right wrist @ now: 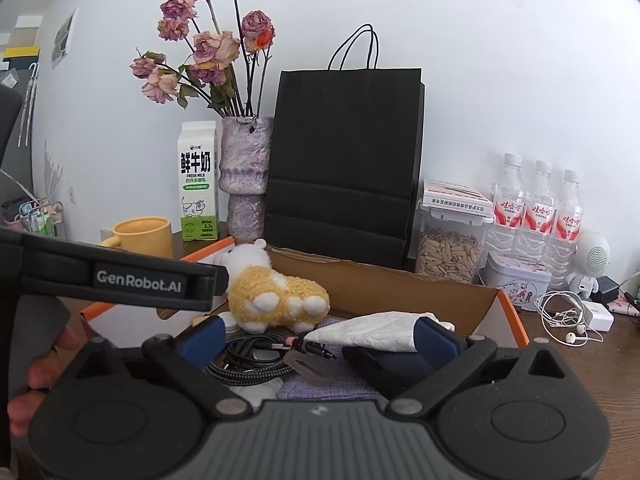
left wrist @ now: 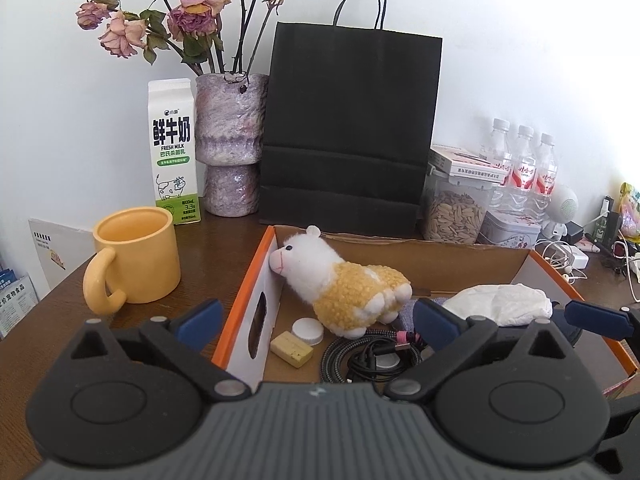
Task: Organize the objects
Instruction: 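Open the left gripper over the box while the right releases the clear piece inside, then withdraw both grippers from the box toward the items left on the table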
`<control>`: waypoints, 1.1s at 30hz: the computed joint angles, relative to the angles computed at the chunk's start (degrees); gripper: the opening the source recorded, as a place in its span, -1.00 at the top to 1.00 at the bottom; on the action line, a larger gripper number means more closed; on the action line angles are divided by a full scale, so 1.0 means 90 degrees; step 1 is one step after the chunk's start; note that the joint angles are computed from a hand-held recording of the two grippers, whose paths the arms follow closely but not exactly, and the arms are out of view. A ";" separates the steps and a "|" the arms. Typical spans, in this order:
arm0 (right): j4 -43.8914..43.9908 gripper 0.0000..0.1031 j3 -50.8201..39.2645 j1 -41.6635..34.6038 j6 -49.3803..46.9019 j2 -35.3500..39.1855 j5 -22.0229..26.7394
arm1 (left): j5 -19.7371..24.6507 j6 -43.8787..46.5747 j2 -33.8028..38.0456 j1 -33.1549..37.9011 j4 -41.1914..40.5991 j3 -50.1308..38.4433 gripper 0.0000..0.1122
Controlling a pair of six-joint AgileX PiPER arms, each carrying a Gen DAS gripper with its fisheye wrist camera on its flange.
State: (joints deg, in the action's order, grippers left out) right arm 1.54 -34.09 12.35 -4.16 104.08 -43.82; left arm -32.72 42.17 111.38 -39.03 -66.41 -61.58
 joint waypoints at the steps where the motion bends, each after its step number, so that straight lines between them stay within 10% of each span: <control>1: 0.0032 -0.96 0.0076 0.0022 -0.0007 -0.0049 -0.0028 | -0.0038 -0.0018 -0.0057 -0.0033 -0.0011 0.0086 -0.84; 33: 0.1554 -0.99 0.2981 0.1016 -0.0260 -0.1637 -0.0865 | -0.0775 -0.0271 -0.1613 -0.1298 -0.1230 0.2623 -0.84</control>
